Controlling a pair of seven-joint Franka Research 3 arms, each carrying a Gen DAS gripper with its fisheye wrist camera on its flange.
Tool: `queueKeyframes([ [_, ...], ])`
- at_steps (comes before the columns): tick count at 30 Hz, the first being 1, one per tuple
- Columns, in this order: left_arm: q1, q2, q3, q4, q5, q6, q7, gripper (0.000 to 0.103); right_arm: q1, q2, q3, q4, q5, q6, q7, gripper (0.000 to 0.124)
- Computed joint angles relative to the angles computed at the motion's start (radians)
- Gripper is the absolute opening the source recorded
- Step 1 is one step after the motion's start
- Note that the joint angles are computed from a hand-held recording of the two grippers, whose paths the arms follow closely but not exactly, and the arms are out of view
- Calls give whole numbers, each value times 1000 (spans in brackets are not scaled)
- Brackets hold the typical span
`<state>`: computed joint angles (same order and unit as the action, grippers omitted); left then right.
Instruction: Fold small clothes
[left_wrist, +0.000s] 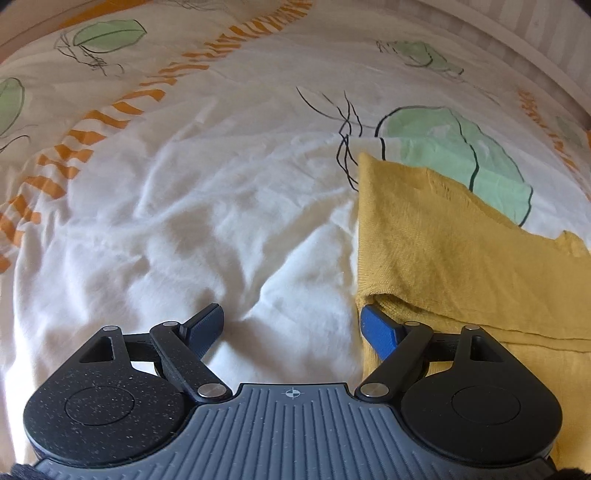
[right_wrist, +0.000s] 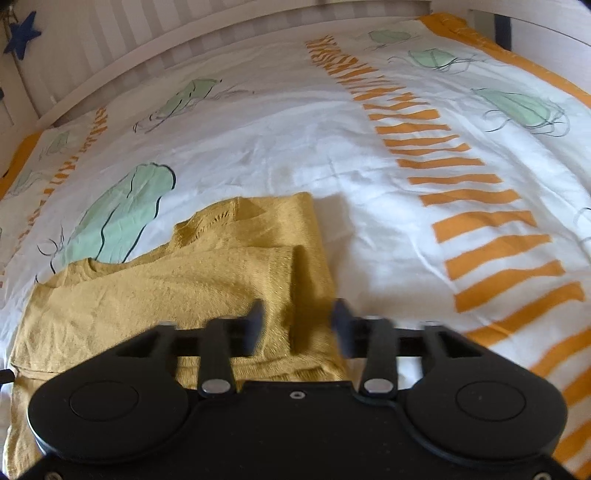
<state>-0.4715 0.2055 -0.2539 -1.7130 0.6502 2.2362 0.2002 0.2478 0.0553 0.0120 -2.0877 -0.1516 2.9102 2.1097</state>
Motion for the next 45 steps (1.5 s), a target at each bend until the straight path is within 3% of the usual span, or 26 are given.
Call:
queueKeyframes([
  [3,3,-23,-2,-28,-1,23,-12,81,-7,-59,6,-59,23,7,-4,64],
  [6,1,-48,-7,-57,13,39,-42,82,-22,-129,25,-128,73,2,-28,76],
  [11,-12,-90,-31,-104,46,48,-89,89,-31,-249,51,-237,178,-38,-113,88],
  [19,-37,-196,-88,-225,-26,62,-68,89,-10,-441,66,-388,333,-152,-245,93],
  [28,-59,-324,-146,-386,-139,59,-86,89,0,-588,83,-499,414,-278,-266,98],
  [35,-91,-343,-194,-412,-72,1,-113,92,20,-680,104,-585,452,-299,-246,102],
  [45,-100,-395,-214,-500,-1,82,-179,94,63,-803,119,-717,425,-242,-322,103],
])
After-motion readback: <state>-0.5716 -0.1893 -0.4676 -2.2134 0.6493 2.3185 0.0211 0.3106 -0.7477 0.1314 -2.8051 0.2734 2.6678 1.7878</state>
